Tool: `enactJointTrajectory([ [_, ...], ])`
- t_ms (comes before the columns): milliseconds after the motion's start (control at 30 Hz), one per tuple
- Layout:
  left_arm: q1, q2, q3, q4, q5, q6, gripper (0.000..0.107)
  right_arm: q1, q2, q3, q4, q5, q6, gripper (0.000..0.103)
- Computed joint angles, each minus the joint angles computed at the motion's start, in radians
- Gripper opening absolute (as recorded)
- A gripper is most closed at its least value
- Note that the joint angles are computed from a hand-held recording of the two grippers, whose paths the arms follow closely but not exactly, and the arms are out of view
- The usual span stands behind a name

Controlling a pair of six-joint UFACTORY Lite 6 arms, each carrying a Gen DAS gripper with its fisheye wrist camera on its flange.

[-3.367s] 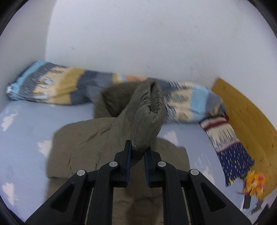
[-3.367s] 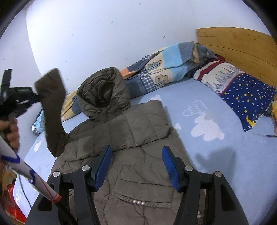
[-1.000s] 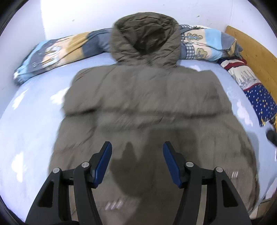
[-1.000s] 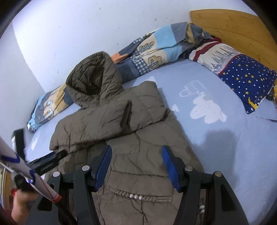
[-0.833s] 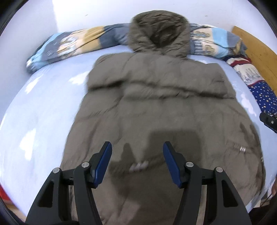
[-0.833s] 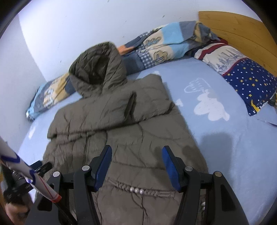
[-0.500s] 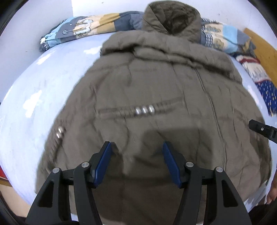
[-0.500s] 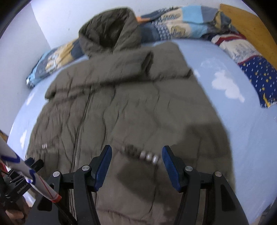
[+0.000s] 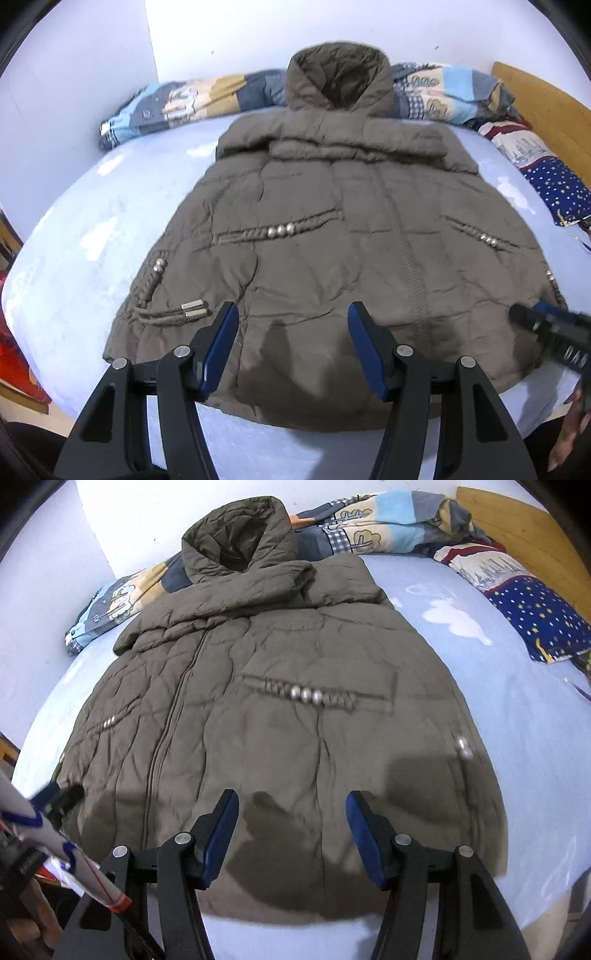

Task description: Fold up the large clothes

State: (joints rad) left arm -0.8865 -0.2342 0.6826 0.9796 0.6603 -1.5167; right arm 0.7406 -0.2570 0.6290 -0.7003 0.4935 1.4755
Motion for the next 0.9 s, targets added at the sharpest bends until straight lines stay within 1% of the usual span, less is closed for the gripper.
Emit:
enactJointTrajectory([
  [133,-0.096,-0.018,0.017,0.053,0.098,-0.067,0.06,0.076,-0.055,-0.048,-0.036,0.052,0.089,0.065],
  [233,-0.146,-0.019,0.037,0.07,0.142,-0.088,0.06,0.099,-0.065,-0.062,-0.054,0.07,0.119,0.065],
  [600,-0.229,0.004,0.15,0.071,0.218,-0.082,0.06,0.093,-0.051,-0.087,-0.051,0.045,0.11,0.065],
  [733,-0.239,0.019,0.243,0.059,0.237,-0.042,0.06,0.07,-0.048,-0.094,-0.029,0.016,0.088,0.066],
  [900,-0.281,0.048,0.387,0.064,0.29,-0.002,0.06,0.056,-0.046,-0.093,-0.013,0.003,0.068,0.067],
])
